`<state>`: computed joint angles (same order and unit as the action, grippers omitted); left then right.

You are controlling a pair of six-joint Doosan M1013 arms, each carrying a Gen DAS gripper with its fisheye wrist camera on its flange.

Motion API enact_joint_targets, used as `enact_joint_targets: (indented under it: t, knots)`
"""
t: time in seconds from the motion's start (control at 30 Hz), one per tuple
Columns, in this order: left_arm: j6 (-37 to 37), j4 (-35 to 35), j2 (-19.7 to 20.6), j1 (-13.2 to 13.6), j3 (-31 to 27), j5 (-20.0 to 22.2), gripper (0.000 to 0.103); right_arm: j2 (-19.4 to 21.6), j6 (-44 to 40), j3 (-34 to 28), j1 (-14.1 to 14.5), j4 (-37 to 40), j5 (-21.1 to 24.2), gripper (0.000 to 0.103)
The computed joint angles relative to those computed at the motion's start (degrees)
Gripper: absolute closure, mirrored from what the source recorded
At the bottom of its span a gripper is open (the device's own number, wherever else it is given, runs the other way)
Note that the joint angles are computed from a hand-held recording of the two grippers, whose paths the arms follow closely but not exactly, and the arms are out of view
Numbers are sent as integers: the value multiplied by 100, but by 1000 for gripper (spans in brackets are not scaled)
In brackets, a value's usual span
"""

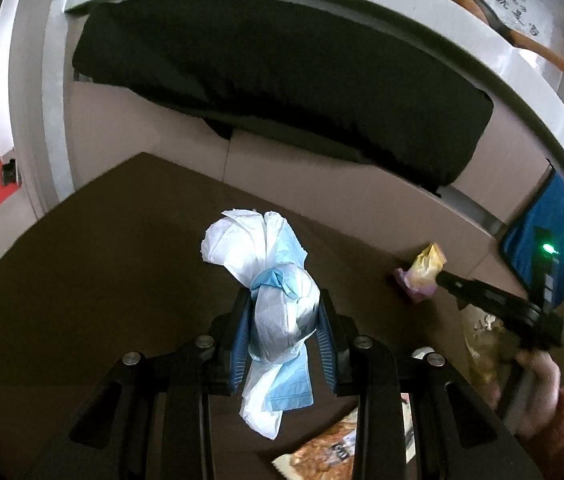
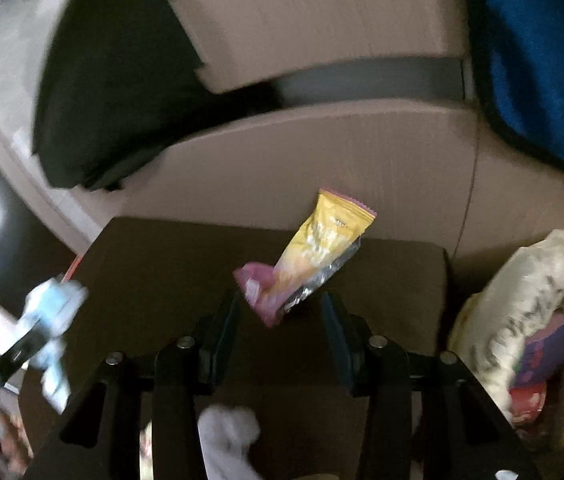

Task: Collect trash
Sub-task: 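Grasp the blue-white tissue bundle with the left tool while the right tool grasps the yellow packet, then lift the tissue bundle and yellow packet and carry them over the bin with both tools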

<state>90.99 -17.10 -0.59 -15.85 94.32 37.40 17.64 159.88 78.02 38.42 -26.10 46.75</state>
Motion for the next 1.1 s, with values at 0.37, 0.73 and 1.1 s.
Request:
enact_joint_targets:
  t: [0.37,0.73,1.1]
  knots:
    - [301,-465,68,206,39,0,71,675,-279,-746,-239,111,894,62]
    - [149,-467,74,112,43,106,71,670,-1319,-828,-98,180,538,90]
    - [-9,-237,-255,-157,186,-19,71,-133,-1638,-144,248,147,-483,95]
